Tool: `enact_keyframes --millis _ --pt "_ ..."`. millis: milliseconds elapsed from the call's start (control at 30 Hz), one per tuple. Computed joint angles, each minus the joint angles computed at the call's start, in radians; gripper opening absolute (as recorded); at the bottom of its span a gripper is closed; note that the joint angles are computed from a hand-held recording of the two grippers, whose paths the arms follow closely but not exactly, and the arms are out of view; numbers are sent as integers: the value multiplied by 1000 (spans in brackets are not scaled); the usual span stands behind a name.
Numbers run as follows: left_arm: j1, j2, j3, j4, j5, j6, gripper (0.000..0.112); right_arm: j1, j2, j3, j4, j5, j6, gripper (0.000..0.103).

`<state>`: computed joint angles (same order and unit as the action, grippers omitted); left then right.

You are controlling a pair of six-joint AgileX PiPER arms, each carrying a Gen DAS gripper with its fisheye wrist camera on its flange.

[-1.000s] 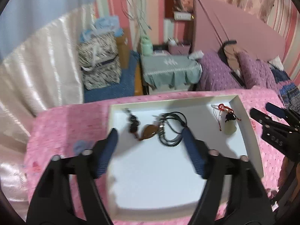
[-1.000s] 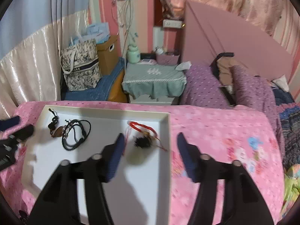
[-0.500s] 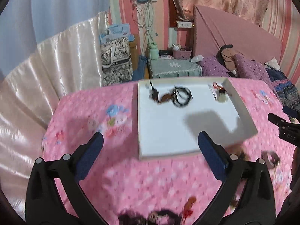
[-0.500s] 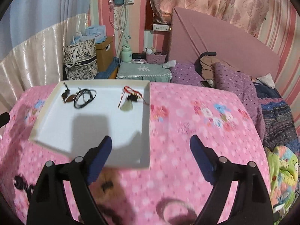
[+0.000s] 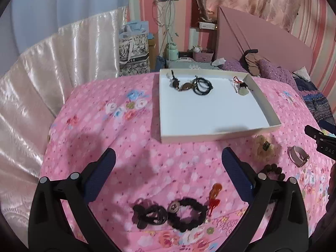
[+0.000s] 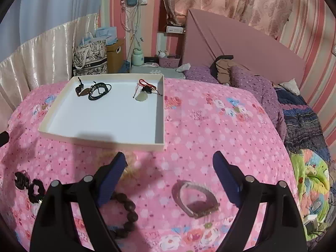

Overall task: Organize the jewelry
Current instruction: 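Move both open tools back toward the remaining jewelry beside the black scrunchie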

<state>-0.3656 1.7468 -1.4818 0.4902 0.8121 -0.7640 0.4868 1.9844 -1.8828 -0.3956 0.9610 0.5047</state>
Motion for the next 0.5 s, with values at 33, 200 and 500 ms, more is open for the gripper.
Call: enact_keyframes --millis 33,200,500 --pt "4 -6 16 -3 -8 -3 100 3 -17 36 -11 -18 22 85" --pt "4 -34 103 25 -35 -50 100 1 -83 187 6 -113 76 85" --pt "22 -88 218 -9 -104 -69 100 -6 -111 274 -20 -139 125 85"
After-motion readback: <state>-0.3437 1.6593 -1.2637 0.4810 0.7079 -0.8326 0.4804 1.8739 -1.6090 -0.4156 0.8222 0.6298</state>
